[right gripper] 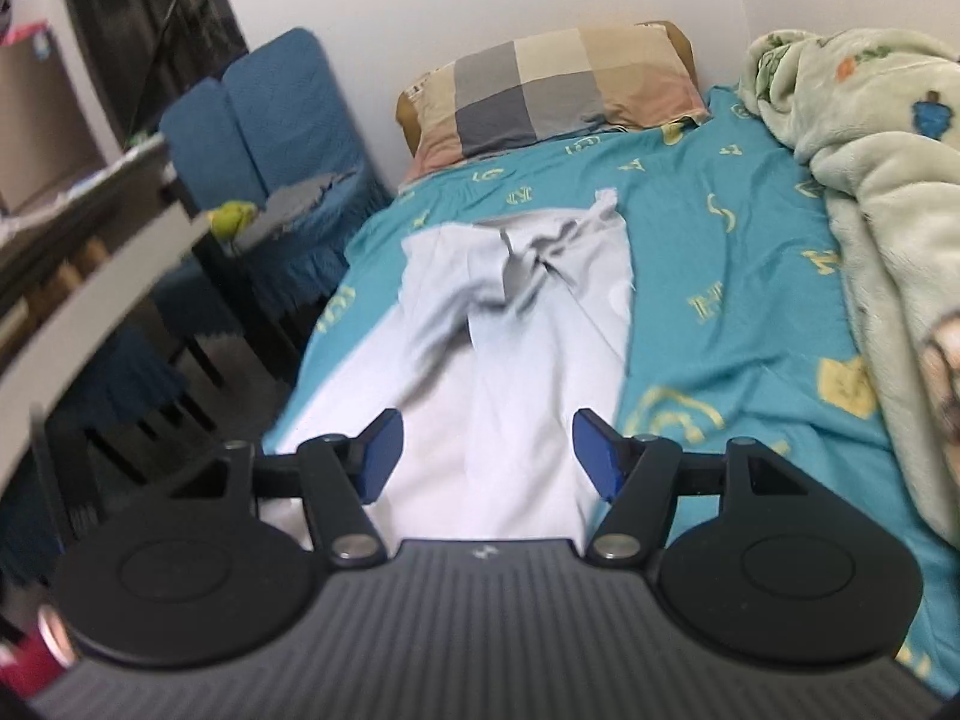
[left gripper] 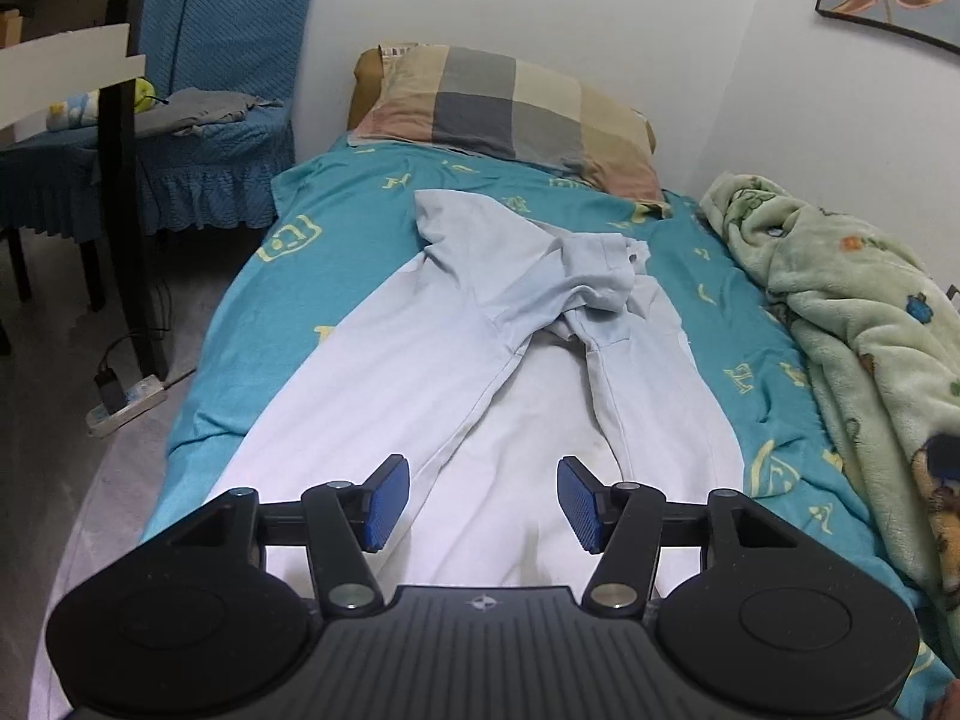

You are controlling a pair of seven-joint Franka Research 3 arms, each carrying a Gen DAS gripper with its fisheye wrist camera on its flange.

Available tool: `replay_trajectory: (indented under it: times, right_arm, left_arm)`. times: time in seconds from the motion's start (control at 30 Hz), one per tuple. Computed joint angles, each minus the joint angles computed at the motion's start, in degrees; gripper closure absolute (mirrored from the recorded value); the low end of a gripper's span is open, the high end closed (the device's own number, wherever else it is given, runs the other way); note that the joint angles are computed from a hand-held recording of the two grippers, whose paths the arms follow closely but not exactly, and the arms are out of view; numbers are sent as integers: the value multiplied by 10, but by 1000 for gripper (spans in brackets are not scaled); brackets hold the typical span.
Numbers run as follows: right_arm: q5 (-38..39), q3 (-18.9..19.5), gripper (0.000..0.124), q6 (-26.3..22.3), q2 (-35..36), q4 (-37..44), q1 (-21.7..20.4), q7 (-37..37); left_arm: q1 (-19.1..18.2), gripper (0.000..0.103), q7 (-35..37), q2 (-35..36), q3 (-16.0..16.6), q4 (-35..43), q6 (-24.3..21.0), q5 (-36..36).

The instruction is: Fold clothes

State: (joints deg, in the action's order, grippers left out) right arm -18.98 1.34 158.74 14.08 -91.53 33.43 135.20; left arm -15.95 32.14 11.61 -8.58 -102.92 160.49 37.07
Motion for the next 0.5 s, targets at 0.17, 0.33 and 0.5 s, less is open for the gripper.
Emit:
replay_trajectory:
  times: [0.17,0.33,0.5]
  right_arm:
    - [62,27,59,36,-35,-63,-16,-33]
    - [39,27,59,44,-53,-99,-9,-22]
    - [79,41,59,36,-59,-109,-20,-45]
  left_arm:
    - [-10,45,-23,-16,-3,-12,-21,23]
    - [-15,44,-34,-37,-10,-21,-65,47]
    - [11,39,83,-74,-27,-42,-114,-37]
